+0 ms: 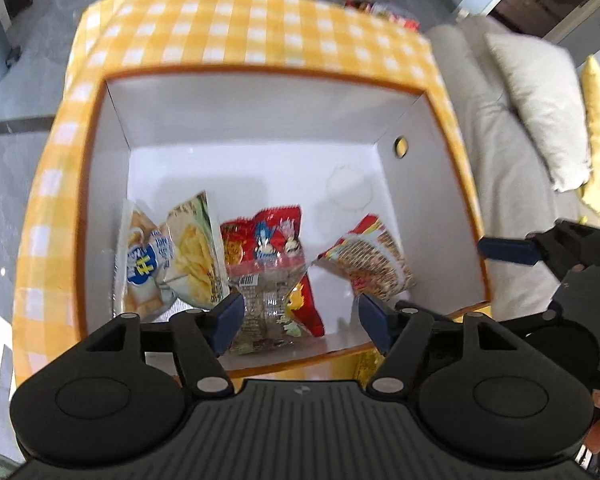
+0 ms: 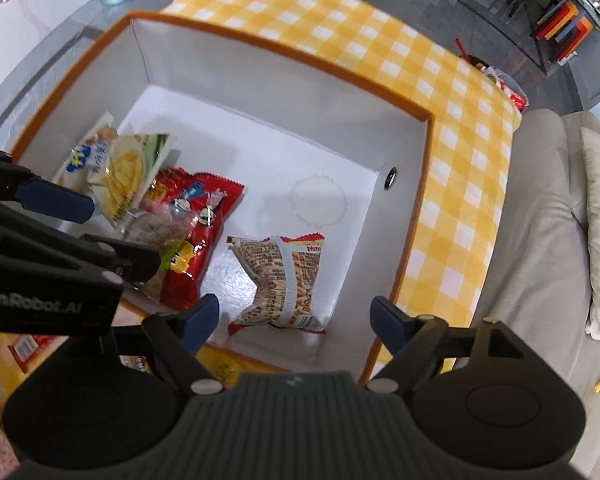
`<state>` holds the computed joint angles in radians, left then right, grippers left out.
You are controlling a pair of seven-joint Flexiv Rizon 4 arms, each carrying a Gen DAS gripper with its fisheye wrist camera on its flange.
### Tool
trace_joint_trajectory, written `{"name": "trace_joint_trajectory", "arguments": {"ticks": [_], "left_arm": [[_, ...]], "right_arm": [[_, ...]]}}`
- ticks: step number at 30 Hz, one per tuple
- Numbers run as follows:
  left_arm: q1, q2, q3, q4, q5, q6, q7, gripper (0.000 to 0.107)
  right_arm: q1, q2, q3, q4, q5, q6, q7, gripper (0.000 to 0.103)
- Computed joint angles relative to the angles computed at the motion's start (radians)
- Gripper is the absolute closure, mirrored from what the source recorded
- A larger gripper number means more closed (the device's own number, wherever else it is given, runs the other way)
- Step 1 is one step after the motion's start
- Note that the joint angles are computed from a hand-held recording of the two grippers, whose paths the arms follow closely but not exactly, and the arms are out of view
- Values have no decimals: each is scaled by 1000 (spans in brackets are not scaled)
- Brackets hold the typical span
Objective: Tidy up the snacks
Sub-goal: 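Open both tools to release the bags into the box and withdraw, then move both tools back toward the remaining snacks beside the box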
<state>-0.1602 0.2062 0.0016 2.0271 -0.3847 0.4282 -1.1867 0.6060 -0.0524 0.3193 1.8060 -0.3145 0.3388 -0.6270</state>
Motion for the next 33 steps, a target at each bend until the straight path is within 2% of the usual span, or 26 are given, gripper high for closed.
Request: {"name": "trace_joint_trajectory", "arguments": {"ticks": [9,16,27,33], "left_arm": [[-24,124,40,76,-94,72,62,29],[-52,250,65,160,-120,171,159,29],[-60,430,111,279,-80,204,254,29],[-36,506,131,335,-51,185,234,29]], "right_arm": [[16,79,35,53,-52,18,161,14],[34,147,81,111,-127,65,359,14],[83,214,163,206,-282,92,696,10],[115,228,209,243,-349,58,871,10]]}}
